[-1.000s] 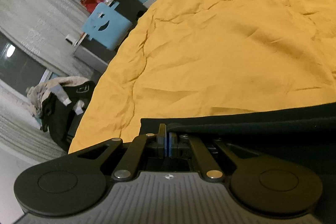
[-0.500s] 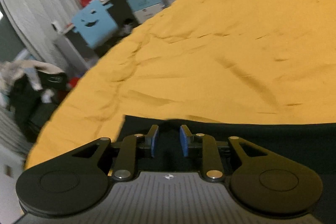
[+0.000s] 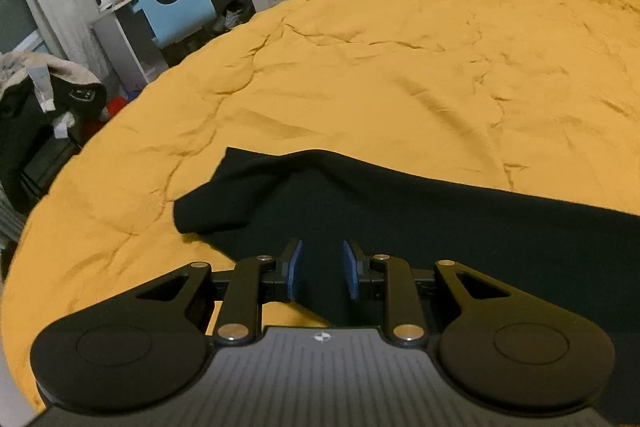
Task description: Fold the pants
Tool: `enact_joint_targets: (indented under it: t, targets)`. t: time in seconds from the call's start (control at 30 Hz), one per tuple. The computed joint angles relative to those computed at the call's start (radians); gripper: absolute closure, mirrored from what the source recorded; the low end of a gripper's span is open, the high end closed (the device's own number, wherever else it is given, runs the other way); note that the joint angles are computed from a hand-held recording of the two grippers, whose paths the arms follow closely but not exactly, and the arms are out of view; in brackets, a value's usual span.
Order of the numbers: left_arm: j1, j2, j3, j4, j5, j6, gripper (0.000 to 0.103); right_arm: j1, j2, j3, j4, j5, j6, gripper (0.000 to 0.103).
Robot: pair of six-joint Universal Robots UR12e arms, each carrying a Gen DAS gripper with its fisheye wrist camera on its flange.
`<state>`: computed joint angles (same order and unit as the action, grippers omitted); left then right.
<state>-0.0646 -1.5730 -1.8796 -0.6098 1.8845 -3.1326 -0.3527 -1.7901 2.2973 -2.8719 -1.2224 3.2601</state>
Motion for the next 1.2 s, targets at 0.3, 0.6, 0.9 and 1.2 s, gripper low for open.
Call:
enact_joint_targets:
  t: [0.3,0.6,0.9,1.2]
  targets:
    - [-0.012,0.009,0.003,-0.009,0.021,0.034,0.074,-0.063,0.124,-0.043,-0.002,0.203,0.083,0.078]
    - [-0.020,0.007,-0.001,-0.027,0.016,0.028,0.073,-0.116,0.118,-0.006,0.013,0.306,0.114,0.079]
    - [-0.023,0.014,-0.008,-0.021,0.013,0.010,0.073,-0.117,0.074,0.021,-0.095,0.264,0.175,0.103]
    - [-0.030,0.021,-0.020,-0.018,-0.048,0.033,0.073,-0.070,0.063,-0.029,0.077,0.092,0.174,0.103]
